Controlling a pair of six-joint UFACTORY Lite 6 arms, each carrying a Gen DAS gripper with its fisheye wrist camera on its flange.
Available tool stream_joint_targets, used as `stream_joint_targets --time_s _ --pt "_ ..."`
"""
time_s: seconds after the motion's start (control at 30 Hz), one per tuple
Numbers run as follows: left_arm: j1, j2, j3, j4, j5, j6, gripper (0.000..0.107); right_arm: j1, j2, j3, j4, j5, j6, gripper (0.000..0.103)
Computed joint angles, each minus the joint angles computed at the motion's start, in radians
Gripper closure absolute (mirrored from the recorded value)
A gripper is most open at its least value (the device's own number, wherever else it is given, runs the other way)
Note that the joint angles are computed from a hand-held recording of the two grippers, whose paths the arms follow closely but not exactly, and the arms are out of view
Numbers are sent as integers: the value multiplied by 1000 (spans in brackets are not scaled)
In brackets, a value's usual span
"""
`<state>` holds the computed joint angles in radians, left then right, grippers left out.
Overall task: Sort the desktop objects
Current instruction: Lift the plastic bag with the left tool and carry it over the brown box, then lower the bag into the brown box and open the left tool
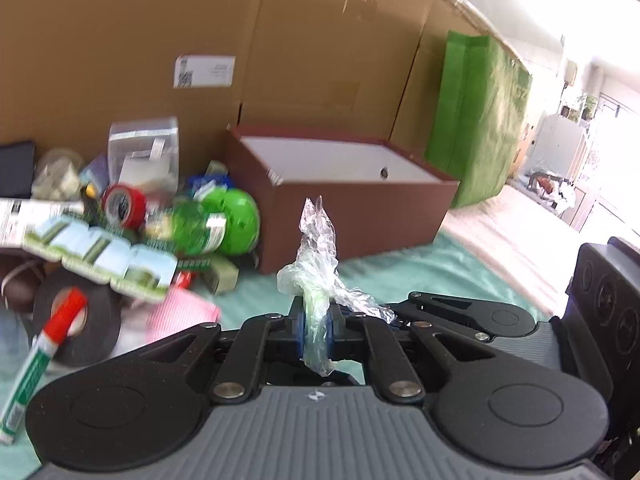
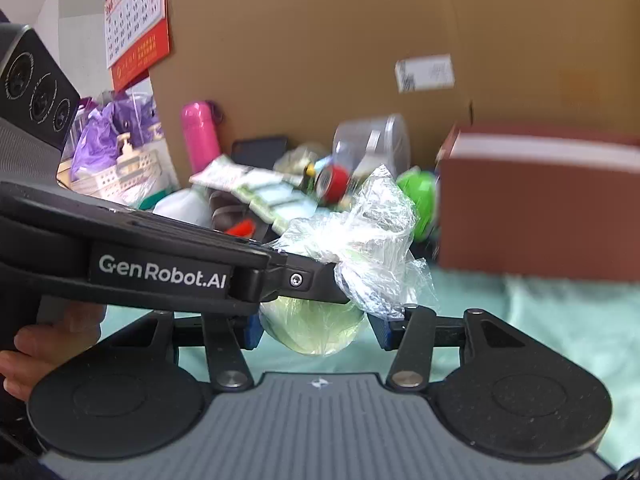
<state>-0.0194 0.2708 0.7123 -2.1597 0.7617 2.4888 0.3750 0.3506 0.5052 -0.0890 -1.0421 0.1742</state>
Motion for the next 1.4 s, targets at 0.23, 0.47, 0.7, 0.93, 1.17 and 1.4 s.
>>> stream_joint_targets --time_s 0.23,0.47,0.7,0.93,1.17,1.4 --pt "-102 -9 113 -76 -14 5 100 -100 -109 2 -12 -11 -52 52" --pt "-184 162 400 -67 -43 -75 98 -233 -87 136 -47 25 -113 53" --pt "-273 453 817 -100 -199 -114 96 -370 117 418 -163 102 -50 58" --pt "-233 584 938 -130 -142 -196 4 -445 313 594 -186 69 45 31" --pt "-231 574 877 -272 -117 -88 4 -441 358 615 -143 97 22 17" --pt "-223 622 932 -280 -166 -106 4 -420 369 608 -87 85 -26 15"
